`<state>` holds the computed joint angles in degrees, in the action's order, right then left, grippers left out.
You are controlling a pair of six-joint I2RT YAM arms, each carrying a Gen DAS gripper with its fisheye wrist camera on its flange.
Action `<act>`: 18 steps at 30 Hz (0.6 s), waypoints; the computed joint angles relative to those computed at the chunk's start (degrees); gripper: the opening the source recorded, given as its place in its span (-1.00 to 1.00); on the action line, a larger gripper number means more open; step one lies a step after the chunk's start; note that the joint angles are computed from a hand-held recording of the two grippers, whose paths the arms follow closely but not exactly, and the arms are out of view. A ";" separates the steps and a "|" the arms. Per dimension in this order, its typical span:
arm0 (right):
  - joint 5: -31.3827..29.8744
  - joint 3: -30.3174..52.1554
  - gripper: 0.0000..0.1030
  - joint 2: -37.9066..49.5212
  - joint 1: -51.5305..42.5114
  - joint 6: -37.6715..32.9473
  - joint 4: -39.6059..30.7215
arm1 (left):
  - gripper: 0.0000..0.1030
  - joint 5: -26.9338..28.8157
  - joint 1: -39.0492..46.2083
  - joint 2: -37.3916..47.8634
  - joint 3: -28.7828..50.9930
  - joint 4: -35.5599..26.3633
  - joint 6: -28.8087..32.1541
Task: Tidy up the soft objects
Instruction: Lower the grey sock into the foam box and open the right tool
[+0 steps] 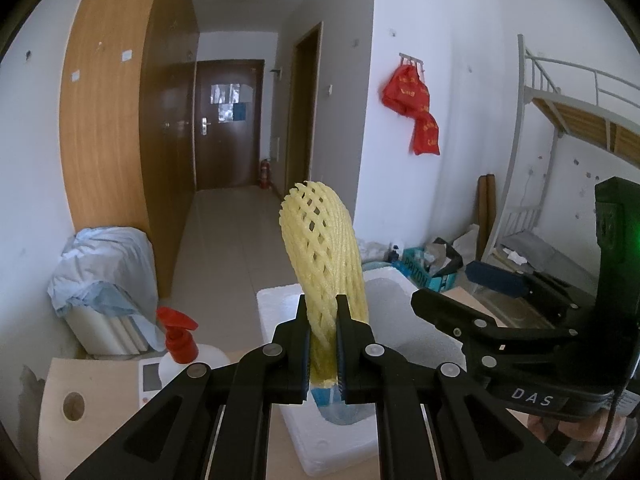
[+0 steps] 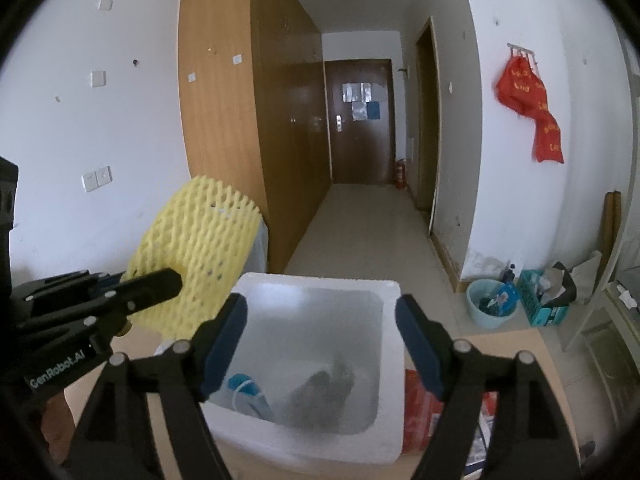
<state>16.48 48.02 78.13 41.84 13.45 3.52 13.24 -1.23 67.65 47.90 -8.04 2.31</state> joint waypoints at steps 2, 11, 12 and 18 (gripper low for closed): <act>-0.11 0.04 0.56 0.00 -0.16 0.13 -0.01 | -0.79 0.22 -0.04 -0.07 -0.14 0.01 0.11; 0.23 0.23 0.63 -0.63 -0.14 1.25 -0.92 | -0.79 1.08 -0.09 0.72 -0.58 0.65 0.90; 0.73 0.25 0.63 -0.81 0.19 1.34 -1.14 | -0.79 1.21 -0.10 0.75 -0.73 0.82 1.09; 2.64 -0.79 0.89 -3.79 0.28 3.48 -2.09 | -0.79 2.80 -0.46 2.67 -0.66 2.11 1.60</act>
<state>19.12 47.23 74.34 42.13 16.93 1.43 16.04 -1.69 70.32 47.24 -5.93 3.91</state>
